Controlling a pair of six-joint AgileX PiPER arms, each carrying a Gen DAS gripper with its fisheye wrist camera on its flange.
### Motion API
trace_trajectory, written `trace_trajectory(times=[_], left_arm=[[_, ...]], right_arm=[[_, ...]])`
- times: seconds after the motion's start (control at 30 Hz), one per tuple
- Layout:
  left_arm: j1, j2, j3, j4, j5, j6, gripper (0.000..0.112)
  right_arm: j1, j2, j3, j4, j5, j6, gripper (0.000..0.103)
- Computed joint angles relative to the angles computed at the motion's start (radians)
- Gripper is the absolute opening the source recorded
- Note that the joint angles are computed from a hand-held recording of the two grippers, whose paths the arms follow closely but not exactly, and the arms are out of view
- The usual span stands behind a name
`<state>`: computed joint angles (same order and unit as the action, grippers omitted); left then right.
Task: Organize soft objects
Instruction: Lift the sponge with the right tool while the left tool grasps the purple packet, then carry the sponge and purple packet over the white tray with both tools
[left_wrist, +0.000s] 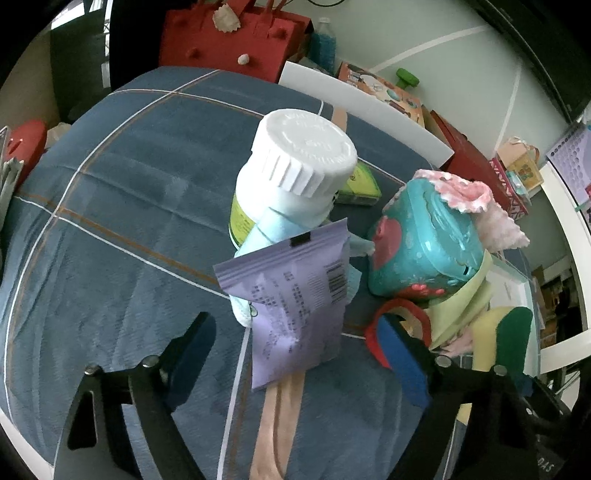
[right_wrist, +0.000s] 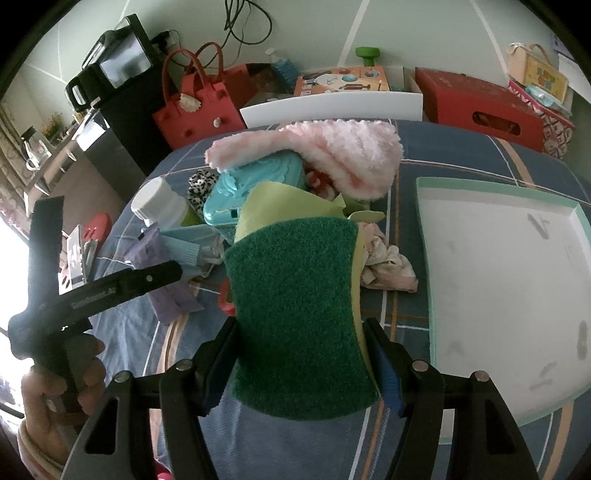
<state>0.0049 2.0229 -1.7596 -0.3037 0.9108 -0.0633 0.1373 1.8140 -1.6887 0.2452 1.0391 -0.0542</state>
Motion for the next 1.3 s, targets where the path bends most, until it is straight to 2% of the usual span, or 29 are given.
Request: trace_trajectory(times=[0.07, 0.13, 0.23, 0.27, 0.5, 0.9, 1.1, 1.3], left_arm=[[0.000, 0.002, 0.001, -0.002, 0.003, 0.002, 0.069], [0.010, -0.009, 0.020, -0.015, 0.006, 0.017, 0.062], [0.020, -0.025, 0.049, -0.034, -0.003, 0.033, 0.056], [0.021, -0.029, 0.057, -0.041, -0.007, 0.041, 0.049], [0.031, -0.071, 0.112, -0.056, -0.028, 0.064, 0.042], [0.054, -0.197, 0.207, -0.090, -0.043, 0.096, 0.042], [0.012, -0.240, 0.146, -0.057, -0.012, 0.063, 0.042], [-0.074, -0.205, -0.033, -0.023, 0.067, 0.006, 0.042]], right_arm=[[0.001, 0.001, 0.004, 0.001, -0.006, 0.001, 0.069], [0.000, 0.002, 0.005, 0.002, -0.007, 0.003, 0.069], [-0.002, 0.003, 0.004, 0.002, -0.007, 0.004, 0.069], [-0.002, 0.004, 0.004, 0.003, -0.006, 0.005, 0.069], [-0.006, 0.011, -0.003, 0.007, -0.003, 0.008, 0.069], [-0.020, -0.002, -0.005, 0.030, -0.004, 0.002, 0.069], [-0.035, -0.020, -0.059, 0.050, 0.007, -0.001, 0.069], [-0.081, -0.018, -0.150, 0.044, 0.029, 0.032, 0.069]])
